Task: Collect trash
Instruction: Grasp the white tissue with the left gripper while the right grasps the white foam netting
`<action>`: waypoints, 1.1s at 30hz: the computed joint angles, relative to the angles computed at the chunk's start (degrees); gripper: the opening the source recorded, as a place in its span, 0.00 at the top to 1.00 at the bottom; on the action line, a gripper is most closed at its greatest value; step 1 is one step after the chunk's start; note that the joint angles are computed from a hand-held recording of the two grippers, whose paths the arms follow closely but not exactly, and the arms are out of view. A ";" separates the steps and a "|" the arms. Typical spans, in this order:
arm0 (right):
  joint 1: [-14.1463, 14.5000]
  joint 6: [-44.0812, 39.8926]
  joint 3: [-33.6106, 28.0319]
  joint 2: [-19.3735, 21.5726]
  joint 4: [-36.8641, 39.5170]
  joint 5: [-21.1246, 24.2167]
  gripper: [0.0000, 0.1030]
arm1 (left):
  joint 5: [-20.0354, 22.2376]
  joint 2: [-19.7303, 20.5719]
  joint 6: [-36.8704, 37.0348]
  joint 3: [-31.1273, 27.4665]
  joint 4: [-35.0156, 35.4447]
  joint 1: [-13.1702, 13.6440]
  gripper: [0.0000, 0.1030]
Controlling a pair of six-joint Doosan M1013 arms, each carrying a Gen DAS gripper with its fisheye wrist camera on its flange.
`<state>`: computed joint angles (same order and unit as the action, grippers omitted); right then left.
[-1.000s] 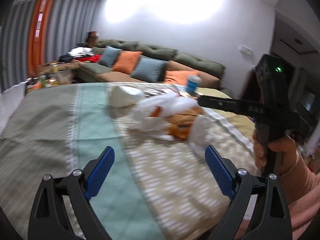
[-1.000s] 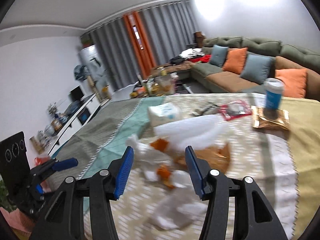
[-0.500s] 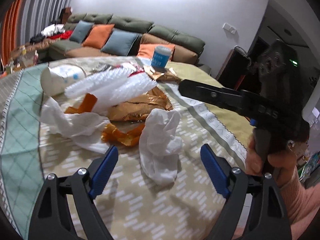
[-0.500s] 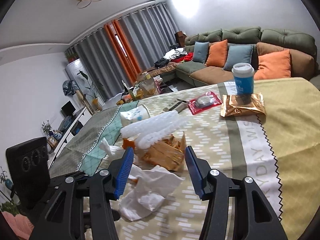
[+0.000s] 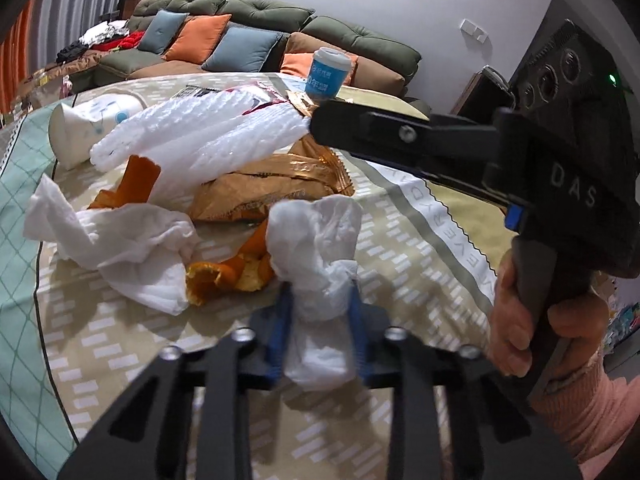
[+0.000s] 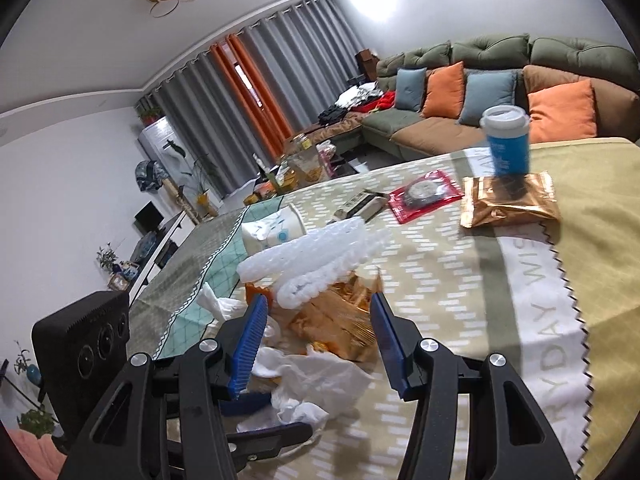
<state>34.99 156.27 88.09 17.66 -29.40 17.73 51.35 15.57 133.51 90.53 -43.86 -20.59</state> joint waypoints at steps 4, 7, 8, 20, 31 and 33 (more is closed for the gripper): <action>-0.59 -5.72 -1.40 0.96 6.55 -0.16 0.47 | -0.04 -0.46 0.97 0.53 -0.62 0.48 0.84; -1.02 -8.61 -1.96 1.46 10.97 -0.39 0.47 | -0.54 -1.35 2.53 1.47 -1.16 0.85 0.84; -1.08 -8.91 -2.16 1.60 11.48 -0.24 0.47 | -0.69 -1.53 3.18 1.59 -1.46 1.05 0.84; -2.41 -15.88 -1.97 2.37 24.55 -2.78 0.89 | -2.73 -4.85 4.49 4.43 -5.60 5.43 0.84; -0.14 0.20 -1.86 0.30 3.83 -1.45 0.89 | -5.12 -7.18 4.76 6.85 -8.53 10.31 0.84; 0.33 2.38 -1.98 0.01 0.66 -0.72 0.89 | -5.61 -7.61 4.85 7.19 -8.57 10.98 0.84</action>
<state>35.31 158.65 86.11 17.68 -28.74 17.02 45.74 7.96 138.35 97.72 -52.43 -9.62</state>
